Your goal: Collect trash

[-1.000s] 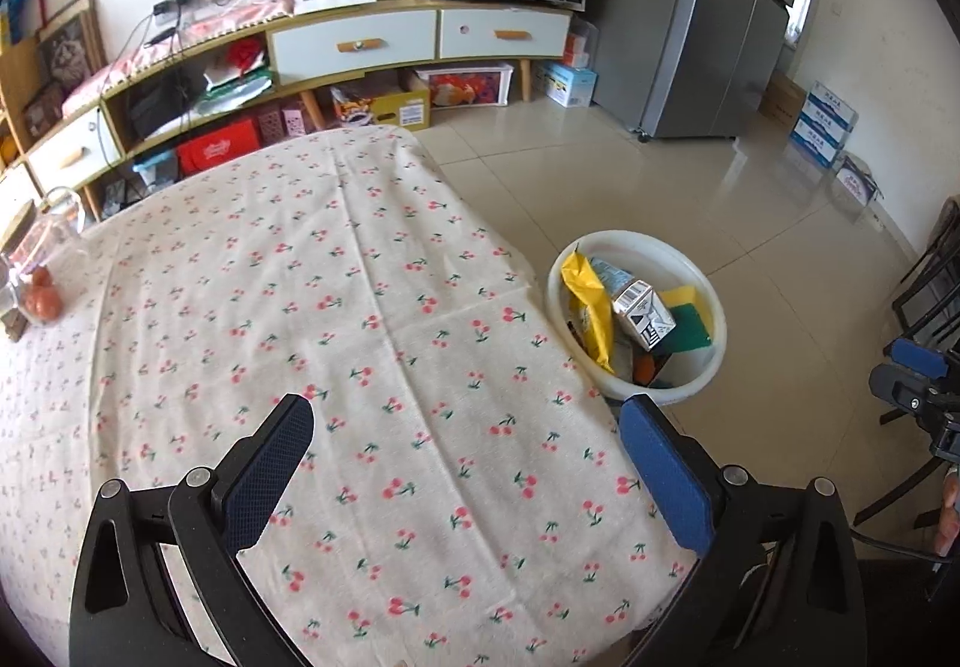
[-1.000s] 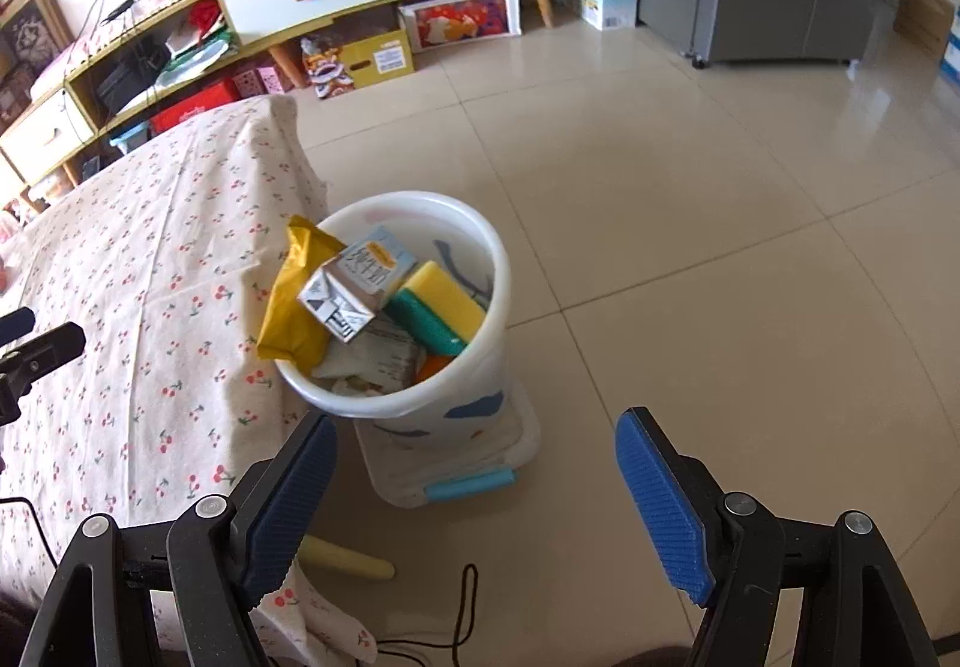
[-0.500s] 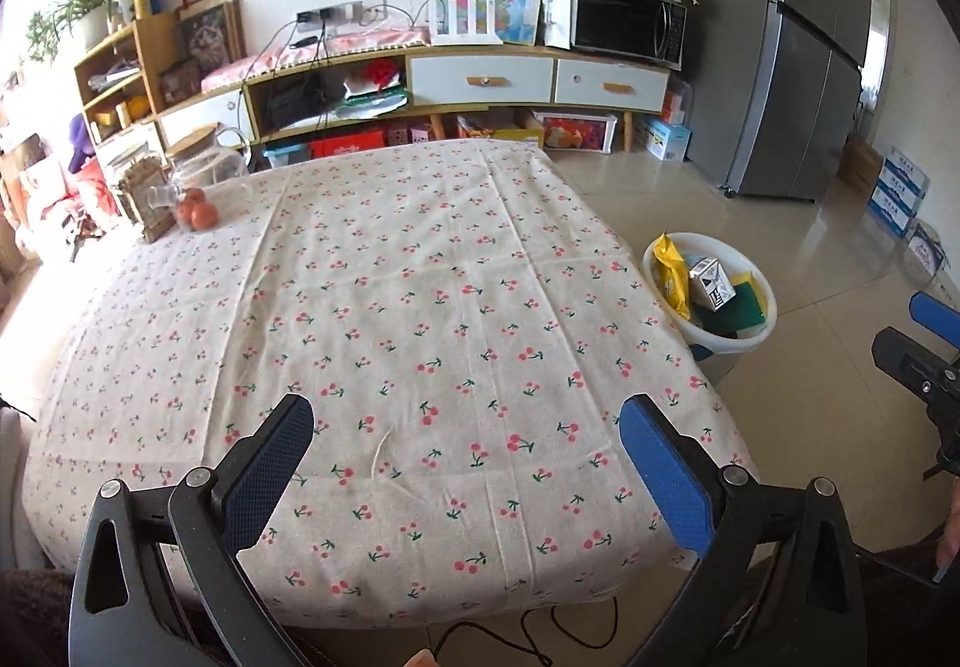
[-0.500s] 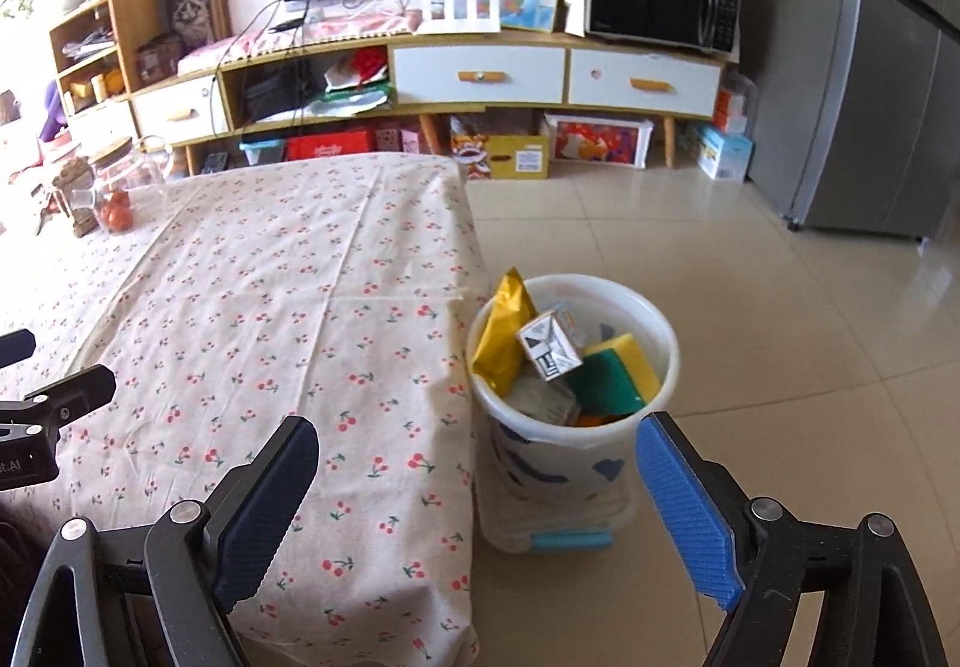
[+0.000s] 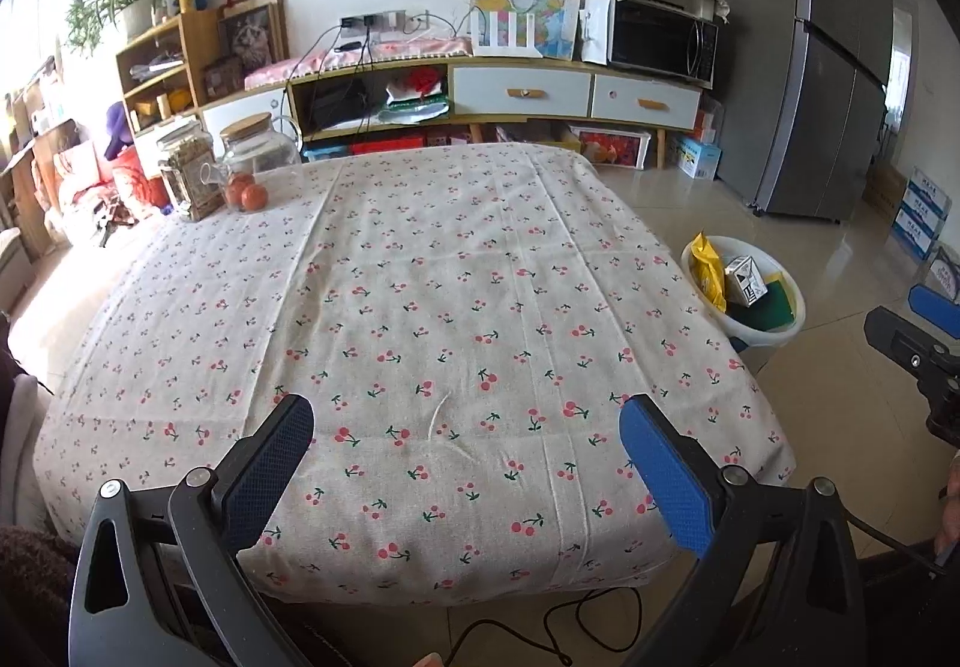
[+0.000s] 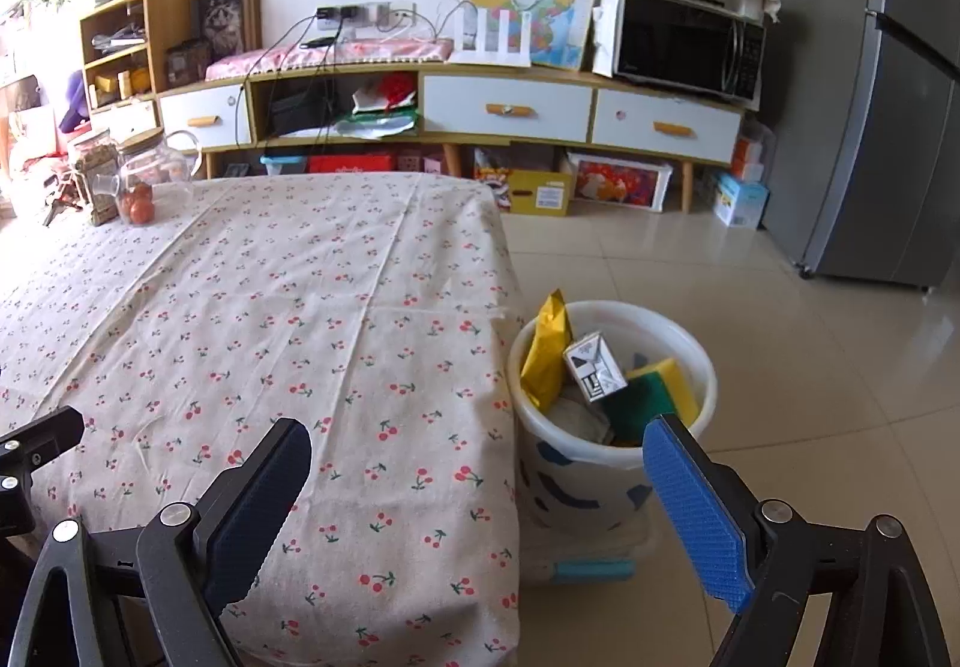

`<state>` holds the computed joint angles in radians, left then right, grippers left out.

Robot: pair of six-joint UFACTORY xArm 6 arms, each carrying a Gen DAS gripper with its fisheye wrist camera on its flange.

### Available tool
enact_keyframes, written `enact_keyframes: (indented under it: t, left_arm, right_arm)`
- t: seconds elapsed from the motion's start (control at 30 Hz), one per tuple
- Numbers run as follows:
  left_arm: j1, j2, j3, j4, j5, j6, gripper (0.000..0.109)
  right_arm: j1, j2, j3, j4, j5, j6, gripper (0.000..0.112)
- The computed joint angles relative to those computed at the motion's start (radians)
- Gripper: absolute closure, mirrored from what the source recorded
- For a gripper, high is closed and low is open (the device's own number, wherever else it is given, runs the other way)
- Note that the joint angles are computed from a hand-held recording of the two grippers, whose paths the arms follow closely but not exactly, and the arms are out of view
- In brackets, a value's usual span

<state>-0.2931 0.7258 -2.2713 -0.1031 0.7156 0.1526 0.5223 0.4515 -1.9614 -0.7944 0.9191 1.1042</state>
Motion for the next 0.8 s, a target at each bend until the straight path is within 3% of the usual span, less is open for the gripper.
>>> enact_keyframes:
  t: [0.8]
  left_arm:
    - [0.003, 0.007, -0.019, -0.027, 0.003, 0.008, 0.006]
  right_arm:
    - [0.004, 0.008, -0.012, 0.008, 0.002, -0.004, 0.019]
